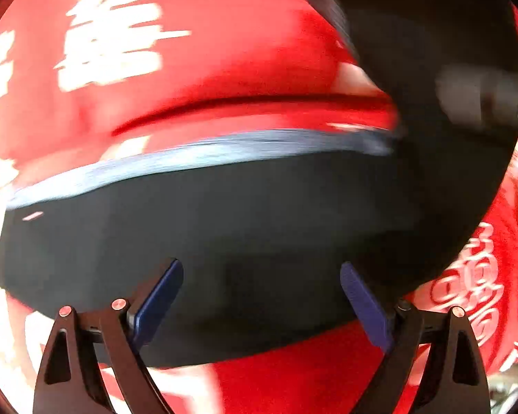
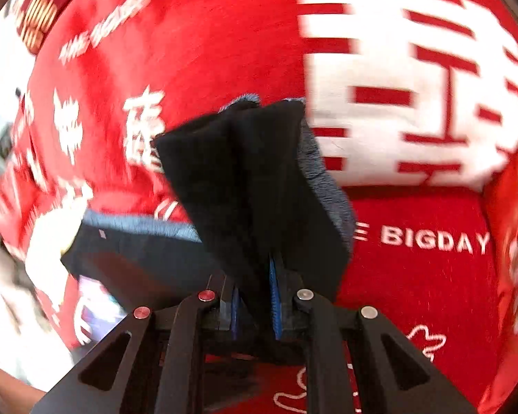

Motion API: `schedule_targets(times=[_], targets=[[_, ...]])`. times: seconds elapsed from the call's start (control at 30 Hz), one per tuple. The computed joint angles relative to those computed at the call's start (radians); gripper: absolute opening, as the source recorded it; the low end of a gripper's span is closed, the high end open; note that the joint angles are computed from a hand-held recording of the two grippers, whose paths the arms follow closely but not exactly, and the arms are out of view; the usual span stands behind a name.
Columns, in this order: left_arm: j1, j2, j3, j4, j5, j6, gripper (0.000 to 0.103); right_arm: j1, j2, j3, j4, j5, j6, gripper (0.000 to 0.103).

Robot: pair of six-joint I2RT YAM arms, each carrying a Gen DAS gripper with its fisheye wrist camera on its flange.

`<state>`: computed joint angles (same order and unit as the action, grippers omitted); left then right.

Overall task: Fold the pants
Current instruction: 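Lay the lifted pants end down with the right gripper and release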

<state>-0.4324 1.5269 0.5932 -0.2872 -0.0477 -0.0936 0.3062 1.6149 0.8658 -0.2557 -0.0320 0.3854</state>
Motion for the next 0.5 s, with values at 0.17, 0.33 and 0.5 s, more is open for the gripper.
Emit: schedule_targets(times=[0.17,0.33,0.5], targets=[[0.422,0.028,-0.011,0.067,-0.055,0.305,0.094,0.213,0.265,0.171,-0.035,0.118,0.034,0.021],[0.560,0.321,0.116,0.102,0.032,0.322,0.099,0.430,0.550,0.418,-0.244,0.321,0.018,0.032],[0.596,0.323,0.087,0.154,0.074,0.298,0.103,0.549,0.437,0.339,-0.260,0.370,-0.028,0.060]])
